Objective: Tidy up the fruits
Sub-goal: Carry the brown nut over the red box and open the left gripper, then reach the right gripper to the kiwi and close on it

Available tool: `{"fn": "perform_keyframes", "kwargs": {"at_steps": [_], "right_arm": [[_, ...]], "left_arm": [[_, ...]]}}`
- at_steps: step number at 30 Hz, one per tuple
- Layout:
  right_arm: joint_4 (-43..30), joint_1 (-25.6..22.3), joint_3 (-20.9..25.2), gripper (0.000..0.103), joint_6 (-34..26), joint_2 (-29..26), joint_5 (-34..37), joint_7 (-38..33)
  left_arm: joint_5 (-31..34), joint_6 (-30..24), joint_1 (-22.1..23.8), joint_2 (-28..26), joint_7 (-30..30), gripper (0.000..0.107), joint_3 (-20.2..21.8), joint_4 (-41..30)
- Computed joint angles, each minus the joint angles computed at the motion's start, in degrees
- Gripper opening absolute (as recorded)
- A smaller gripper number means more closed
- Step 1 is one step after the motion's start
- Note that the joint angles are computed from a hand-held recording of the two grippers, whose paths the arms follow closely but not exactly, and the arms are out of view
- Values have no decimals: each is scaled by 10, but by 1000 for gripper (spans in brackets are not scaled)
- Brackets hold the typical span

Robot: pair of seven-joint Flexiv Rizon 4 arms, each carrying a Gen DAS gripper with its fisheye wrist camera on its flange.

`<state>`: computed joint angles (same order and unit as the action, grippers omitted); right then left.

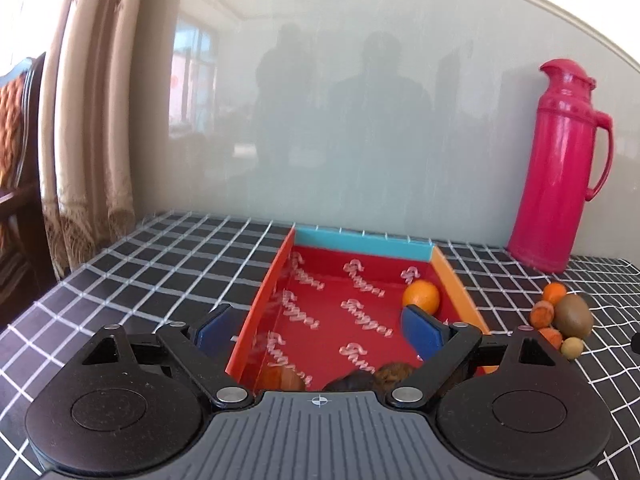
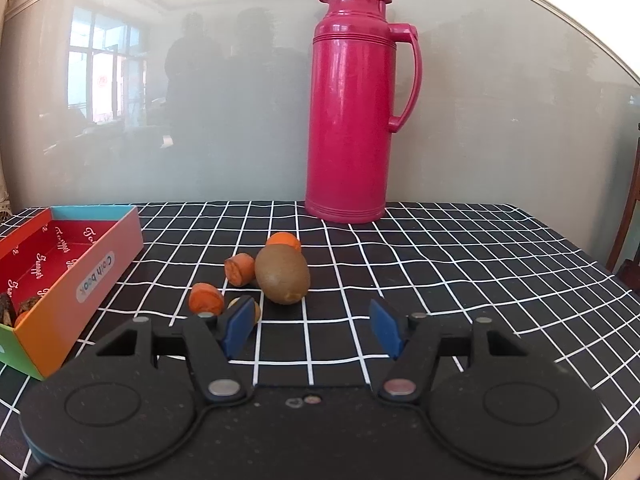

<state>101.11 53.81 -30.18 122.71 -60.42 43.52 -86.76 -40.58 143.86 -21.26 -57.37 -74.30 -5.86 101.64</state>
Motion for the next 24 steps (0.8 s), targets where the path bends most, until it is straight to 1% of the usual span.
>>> {"fn": "perform_keyframes", "kwargs": {"at_steps": [4, 5, 8, 9, 15, 20, 24], "right_arm": [[1, -4, 2, 63, 2, 1, -1, -1], [1, -4, 3, 63, 2, 1, 0, -1], [2, -6, 3, 63, 3, 2, 2, -2], [3, -6, 3, 63, 3, 2, 2, -3], [1, -10, 6, 63, 3, 2, 3, -8], [-7, -8, 1, 63, -6, -3, 0, -5], [-14, -1, -9, 63, -12, -11, -4, -2]], "left_arm": [[-1, -9, -5, -2, 12, 89, 1, -7], [-2, -8, -7, -3, 14, 91, 2, -8], [-12, 5, -16, -7, 24, 102, 6, -14], [-10, 9, -15, -8, 25, 103, 6, -15], [-19, 7, -12, -7, 37, 103, -1, -15], [-16, 12, -6, -4, 28, 103, -3, -5], [-21, 6, 0, 1, 24, 103, -3, 6]]}}
